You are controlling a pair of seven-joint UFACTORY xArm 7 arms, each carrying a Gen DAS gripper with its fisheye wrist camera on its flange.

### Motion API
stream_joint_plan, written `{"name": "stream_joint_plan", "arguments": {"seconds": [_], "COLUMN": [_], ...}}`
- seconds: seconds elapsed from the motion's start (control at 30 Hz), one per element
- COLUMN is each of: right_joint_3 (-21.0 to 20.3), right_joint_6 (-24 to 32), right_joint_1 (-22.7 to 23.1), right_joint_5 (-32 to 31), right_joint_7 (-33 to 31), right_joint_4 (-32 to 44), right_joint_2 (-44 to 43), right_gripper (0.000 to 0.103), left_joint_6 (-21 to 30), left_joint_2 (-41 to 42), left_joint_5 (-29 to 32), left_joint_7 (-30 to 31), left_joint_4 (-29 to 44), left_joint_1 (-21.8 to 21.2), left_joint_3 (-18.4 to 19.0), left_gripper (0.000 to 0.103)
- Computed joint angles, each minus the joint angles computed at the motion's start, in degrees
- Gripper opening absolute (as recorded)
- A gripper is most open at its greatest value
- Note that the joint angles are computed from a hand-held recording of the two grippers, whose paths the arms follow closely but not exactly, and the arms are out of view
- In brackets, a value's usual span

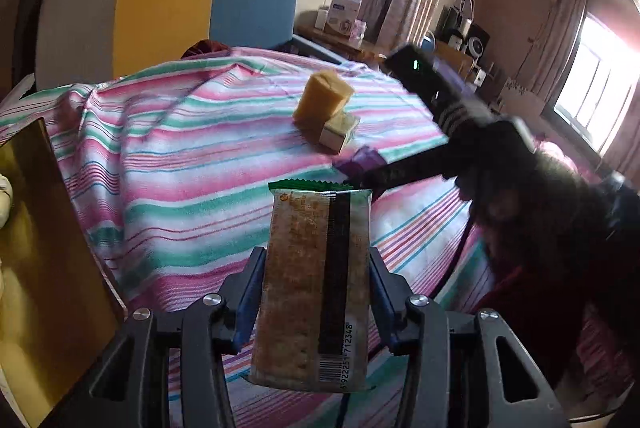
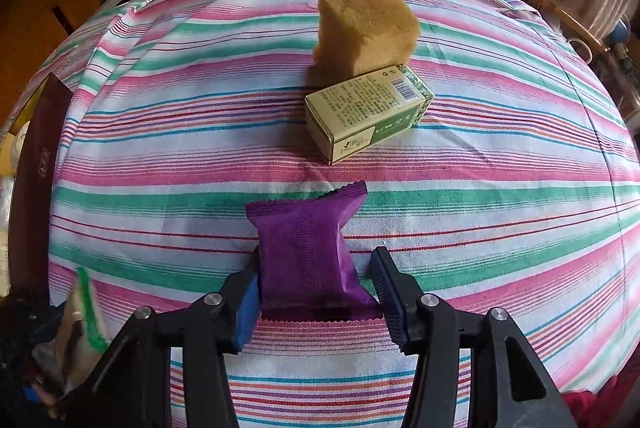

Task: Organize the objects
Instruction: 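Hold the cracker packet in the left gripper while the right gripper grasps the purple pouch, then lower the cracker packet into the gold tray and open the left gripper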

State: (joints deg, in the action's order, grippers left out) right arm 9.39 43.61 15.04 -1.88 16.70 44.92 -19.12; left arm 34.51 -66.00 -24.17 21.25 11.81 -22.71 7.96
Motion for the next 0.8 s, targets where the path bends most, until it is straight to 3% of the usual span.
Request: {"name": "stream_joint_plan", "arguments": {"seconds": [0.1,0.27,0.4,0.57,0.8], "right_joint_3": [-0.13,-0.07,-0.06,-0.09,-0.05], "right_joint_6": [-0.06,0.02,0.07,0.08,0.23], "right_joint_1": [0.09,0.13,0.10,0.05,0.04], "right_joint_5": [0.14,-0.07,-0.02,0.04,0.04], "right_joint_7": [-0.40,-0.67,-0.75,-0.86,-0.83], "right_joint_4": [-0.02,-0.23,-0.25,-0.25,-0.31], "right_joint_2": [0.02,-0.33,-0.39,-0.41,-0.63], "right_gripper": [0.054,0.054,0.054,0.054,0.054], "left_joint_6": [3.98,11.38,13.60,13.56,10.44], "left_joint_2": [-1.92,1.72,5.56,7.55,8.91], "left_joint_5": [-0.28,2.05,4.12,4.51,8.37], "left_joint_7": [-2.28,-7.64,-7.89,-8.82,-9.37], "left_joint_4": [3.76,9.56,10.57,9.15,7.95], "left_joint_1": [3.85,16.21,23.40,28.90,32.25], "left_joint_3": [3.05,8.00,10.07,9.26,5.21], "left_gripper": [0.048,0.048,0.048,0.048,0.048]}}
